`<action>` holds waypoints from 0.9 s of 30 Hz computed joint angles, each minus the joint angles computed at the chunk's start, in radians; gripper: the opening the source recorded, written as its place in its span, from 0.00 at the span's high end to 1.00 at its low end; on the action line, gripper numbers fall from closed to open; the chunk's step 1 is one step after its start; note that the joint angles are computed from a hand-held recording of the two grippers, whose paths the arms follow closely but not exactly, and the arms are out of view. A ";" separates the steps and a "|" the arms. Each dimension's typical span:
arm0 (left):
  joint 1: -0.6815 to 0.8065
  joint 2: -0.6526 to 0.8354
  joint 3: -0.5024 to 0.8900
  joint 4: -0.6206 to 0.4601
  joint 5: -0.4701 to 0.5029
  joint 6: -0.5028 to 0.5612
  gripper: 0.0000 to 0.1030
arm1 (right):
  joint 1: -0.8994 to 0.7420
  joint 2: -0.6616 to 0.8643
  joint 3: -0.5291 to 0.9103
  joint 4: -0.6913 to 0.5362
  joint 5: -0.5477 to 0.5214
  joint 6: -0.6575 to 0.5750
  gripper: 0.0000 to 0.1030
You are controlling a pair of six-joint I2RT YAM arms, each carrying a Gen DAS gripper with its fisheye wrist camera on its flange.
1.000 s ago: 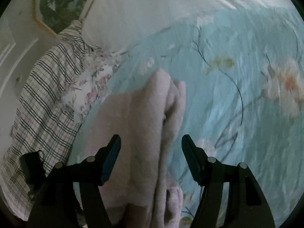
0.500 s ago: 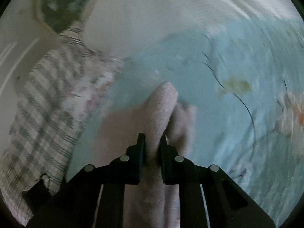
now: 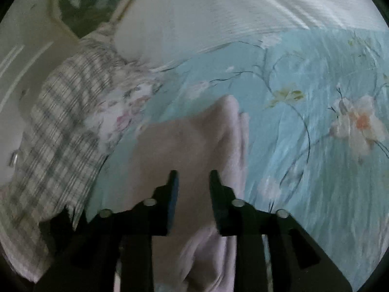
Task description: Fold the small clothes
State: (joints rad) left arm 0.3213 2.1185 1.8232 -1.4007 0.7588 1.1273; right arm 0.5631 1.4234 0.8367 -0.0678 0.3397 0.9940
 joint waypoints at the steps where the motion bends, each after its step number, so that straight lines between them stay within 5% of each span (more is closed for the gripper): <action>1: 0.006 -0.013 -0.010 -0.003 0.001 0.008 0.58 | 0.036 0.001 -0.006 0.002 0.020 0.009 0.65; 6: 0.040 -0.053 -0.028 -0.047 0.011 0.093 0.58 | 0.189 0.044 -0.017 -0.044 0.129 0.090 0.65; 9: 0.052 -0.056 -0.041 -0.059 0.011 0.140 0.57 | 0.182 0.095 -0.029 -0.037 0.055 0.119 0.66; 11: 0.057 -0.052 -0.052 -0.052 -0.008 0.144 0.57 | 0.171 0.096 -0.031 -0.048 0.033 0.140 0.94; 17: 0.062 -0.046 -0.042 -0.104 -0.005 0.174 0.57 | 0.150 -0.005 -0.140 -0.011 0.036 0.164 0.93; 23: 0.050 -0.040 -0.116 -0.007 -0.038 0.138 0.57 | 0.173 0.057 -0.218 0.083 0.028 0.272 0.89; 27: 0.060 -0.043 -0.093 -0.042 -0.055 0.176 0.57 | 0.205 -0.036 -0.174 -0.065 0.109 0.295 0.85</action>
State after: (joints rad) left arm 0.3810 2.0754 1.7304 -1.4431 0.7040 1.3036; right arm 0.7684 1.3872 0.6627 -0.1331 0.4483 1.2887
